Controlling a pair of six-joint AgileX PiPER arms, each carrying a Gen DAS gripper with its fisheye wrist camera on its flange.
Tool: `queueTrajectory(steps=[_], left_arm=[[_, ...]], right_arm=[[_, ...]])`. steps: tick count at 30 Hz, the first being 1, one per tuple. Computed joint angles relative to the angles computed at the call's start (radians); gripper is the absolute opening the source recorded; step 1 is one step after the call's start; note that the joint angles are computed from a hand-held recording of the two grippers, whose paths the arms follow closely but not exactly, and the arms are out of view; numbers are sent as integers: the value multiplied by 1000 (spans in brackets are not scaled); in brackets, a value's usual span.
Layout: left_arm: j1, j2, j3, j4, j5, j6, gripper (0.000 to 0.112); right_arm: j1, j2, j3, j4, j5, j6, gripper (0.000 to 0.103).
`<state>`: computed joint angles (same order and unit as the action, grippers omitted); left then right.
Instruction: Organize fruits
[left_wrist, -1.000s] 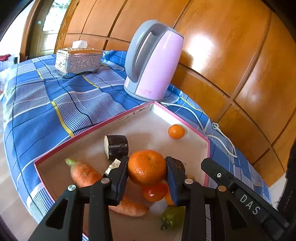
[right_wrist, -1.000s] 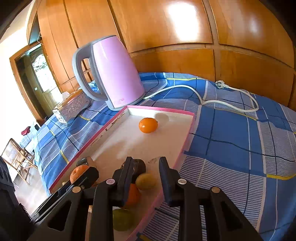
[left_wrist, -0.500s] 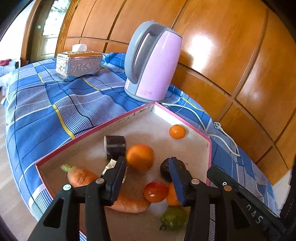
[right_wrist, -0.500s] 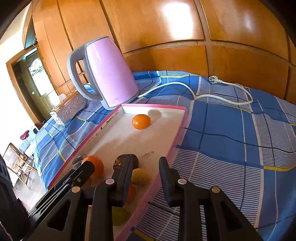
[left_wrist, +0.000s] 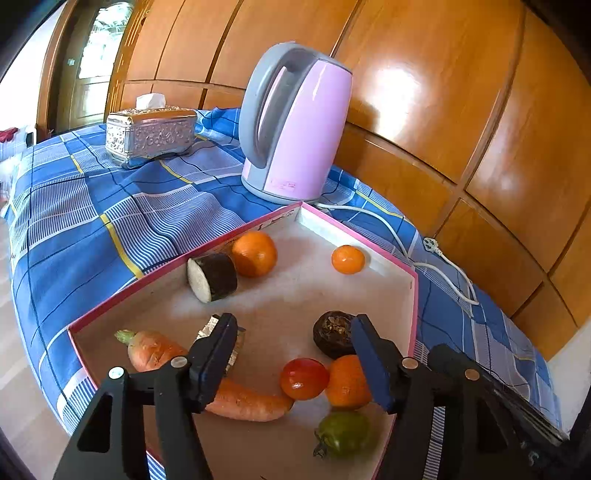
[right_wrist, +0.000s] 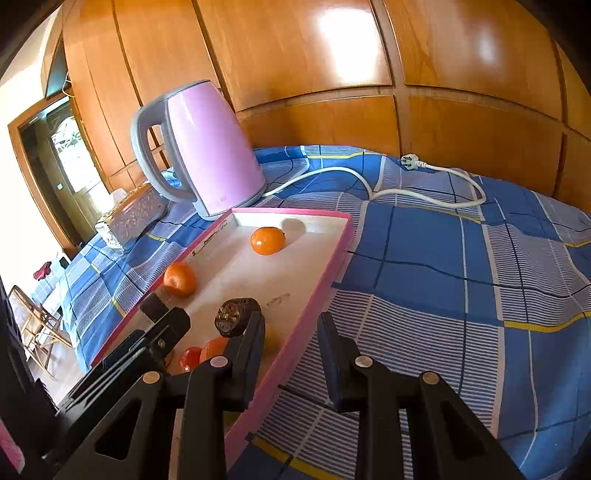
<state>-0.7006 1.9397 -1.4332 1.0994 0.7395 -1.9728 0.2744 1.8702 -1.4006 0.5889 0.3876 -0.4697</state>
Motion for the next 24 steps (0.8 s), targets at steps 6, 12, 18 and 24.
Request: queueTrajectory(steps=[6, 12, 18, 24], left_arm=[[-5, -1, 1, 4, 7, -1, 69], [-13, -16, 27, 24, 9, -25, 71], [-32, -28, 42, 47, 18, -33, 71], [-49, -36, 45, 42, 28, -20, 71]], right_arm=[[1, -18, 35, 7, -15, -12, 30], [6, -47, 74, 9, -33, -26, 31], [7, -84, 123, 23, -61, -51, 31], [7, -110, 163, 27, -87, -62, 31]])
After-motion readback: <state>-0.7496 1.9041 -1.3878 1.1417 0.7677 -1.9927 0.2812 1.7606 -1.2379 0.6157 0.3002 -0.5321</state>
